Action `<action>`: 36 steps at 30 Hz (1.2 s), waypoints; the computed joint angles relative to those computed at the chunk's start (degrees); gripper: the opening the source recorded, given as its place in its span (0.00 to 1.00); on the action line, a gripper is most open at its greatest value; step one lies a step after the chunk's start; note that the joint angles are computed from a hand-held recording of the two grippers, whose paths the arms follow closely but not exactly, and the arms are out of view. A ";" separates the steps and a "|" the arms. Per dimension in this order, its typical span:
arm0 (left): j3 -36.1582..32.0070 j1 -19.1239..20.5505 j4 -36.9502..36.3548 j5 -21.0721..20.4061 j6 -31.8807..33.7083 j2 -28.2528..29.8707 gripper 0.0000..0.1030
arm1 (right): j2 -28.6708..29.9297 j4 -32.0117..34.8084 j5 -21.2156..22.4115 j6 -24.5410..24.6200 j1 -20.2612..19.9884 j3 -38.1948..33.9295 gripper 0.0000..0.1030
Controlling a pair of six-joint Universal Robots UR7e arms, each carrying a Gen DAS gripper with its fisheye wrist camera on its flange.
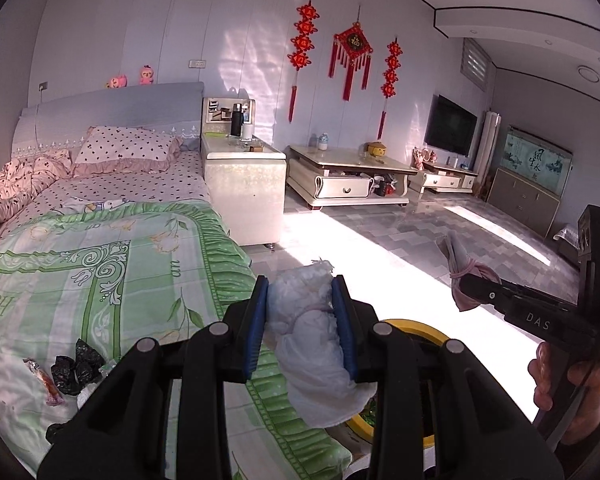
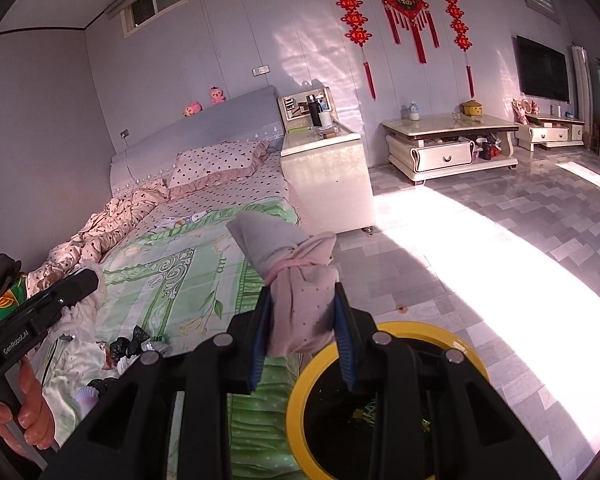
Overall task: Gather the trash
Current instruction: 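Carry both items over the yellow bin and open both tools to drop them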
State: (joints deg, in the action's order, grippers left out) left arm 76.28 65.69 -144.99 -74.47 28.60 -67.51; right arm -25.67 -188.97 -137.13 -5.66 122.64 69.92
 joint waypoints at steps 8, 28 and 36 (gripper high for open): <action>-0.61 -0.01 1.60 -1.83 -1.20 4.79 0.30 | -3.00 -1.67 -1.27 2.82 -2.35 5.69 0.27; -0.04 1.95 5.54 -3.07 -1.72 13.08 0.31 | -5.72 0.22 -1.70 12.78 -8.48 12.83 0.28; -1.21 2.63 8.07 -5.14 -2.09 14.15 0.36 | -6.21 0.04 -1.84 14.22 -9.20 14.06 0.29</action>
